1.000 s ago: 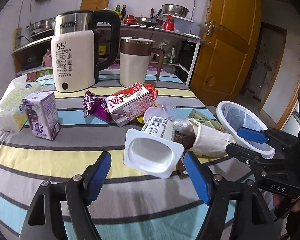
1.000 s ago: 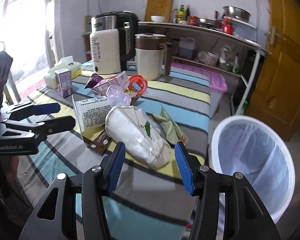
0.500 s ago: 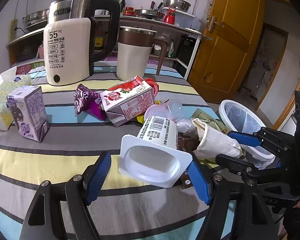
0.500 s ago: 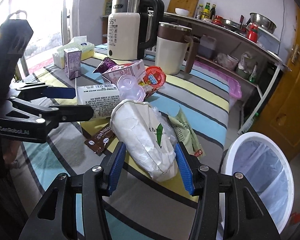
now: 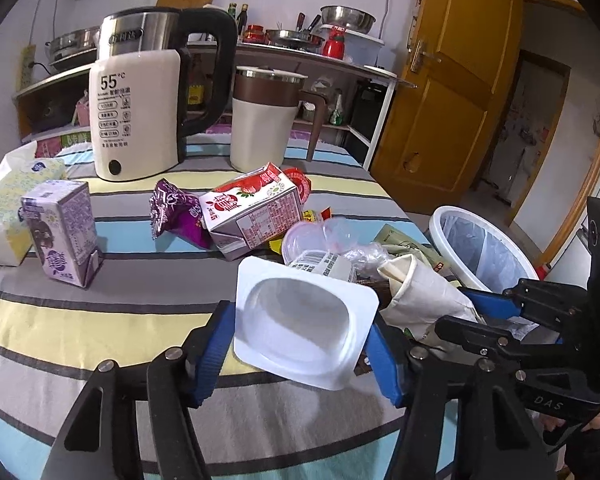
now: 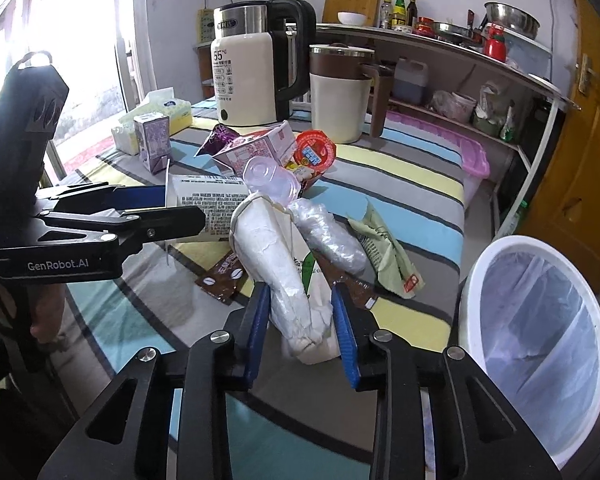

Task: Collect trash
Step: 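Carry the yogurt cup and paper bag over the wastebasket and release both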

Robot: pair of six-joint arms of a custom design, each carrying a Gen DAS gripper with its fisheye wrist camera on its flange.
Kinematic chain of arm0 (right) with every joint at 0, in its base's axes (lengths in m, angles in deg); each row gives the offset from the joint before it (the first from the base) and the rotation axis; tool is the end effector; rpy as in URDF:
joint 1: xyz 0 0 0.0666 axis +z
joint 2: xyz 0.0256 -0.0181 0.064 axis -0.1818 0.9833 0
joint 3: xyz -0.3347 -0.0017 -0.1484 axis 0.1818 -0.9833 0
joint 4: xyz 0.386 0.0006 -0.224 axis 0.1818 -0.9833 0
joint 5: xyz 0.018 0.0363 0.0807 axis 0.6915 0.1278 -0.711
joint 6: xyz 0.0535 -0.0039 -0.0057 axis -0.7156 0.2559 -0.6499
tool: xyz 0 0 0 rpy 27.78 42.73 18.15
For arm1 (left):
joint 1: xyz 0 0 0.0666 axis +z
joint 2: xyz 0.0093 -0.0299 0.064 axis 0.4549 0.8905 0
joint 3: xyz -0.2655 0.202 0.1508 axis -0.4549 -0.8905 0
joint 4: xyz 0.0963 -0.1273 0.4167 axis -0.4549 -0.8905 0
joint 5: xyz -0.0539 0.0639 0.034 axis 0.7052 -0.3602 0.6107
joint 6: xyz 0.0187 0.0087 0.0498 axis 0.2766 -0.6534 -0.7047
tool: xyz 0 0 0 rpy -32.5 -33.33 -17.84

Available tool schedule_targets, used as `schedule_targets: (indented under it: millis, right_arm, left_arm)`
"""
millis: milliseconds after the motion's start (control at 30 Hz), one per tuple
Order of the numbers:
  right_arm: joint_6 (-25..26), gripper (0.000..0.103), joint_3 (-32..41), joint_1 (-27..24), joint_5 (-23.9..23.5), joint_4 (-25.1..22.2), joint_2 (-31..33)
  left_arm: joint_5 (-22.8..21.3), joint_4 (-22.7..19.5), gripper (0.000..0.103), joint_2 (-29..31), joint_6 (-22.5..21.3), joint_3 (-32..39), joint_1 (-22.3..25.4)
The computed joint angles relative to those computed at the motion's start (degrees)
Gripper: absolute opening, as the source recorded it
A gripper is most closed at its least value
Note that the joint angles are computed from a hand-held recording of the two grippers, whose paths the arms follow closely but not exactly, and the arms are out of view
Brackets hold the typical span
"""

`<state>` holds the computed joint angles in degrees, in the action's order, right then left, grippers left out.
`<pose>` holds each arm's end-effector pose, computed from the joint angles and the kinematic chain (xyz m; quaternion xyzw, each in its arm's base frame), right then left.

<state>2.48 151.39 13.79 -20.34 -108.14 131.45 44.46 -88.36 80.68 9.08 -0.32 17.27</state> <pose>0.5854 0.2620 0.3190 -0.1576 0.9051 0.0787 0.3870 0.6210 -0.1184 0.3303 0.1350 0.8941 -0.1729 0.3905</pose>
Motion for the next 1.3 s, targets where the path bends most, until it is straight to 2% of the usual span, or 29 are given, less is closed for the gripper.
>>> schedule_targets:
  millis: [267,667,967,1300]
  right_arm:
    - [-4.4,0.032,-3.3,0.2,0.3,1.9,-3.1]
    - [-10.1,0.032,-8.6,-0.5,3.1,4.3,-8.3]
    - [-12.4,0.032,-13.0,-3.3,6.3,5.0,-12.5]
    - [-15.8,0.032,-16.6,-8.6,9.8,3.1,-15.7]
  left_arm:
    - [-0.3,2.3,0.062,-2.9,0.7,-2.9,0.3]
    - [0.9,3.9,0.062,-5.8,1.0,-4.5,-0.7]
    - [2.3,2.7,0.062,-3.4,-0.4,-1.0,-4.7]
    - [4.1,-0.2,0.062,2.7,-2.8,6.6,-10.2]
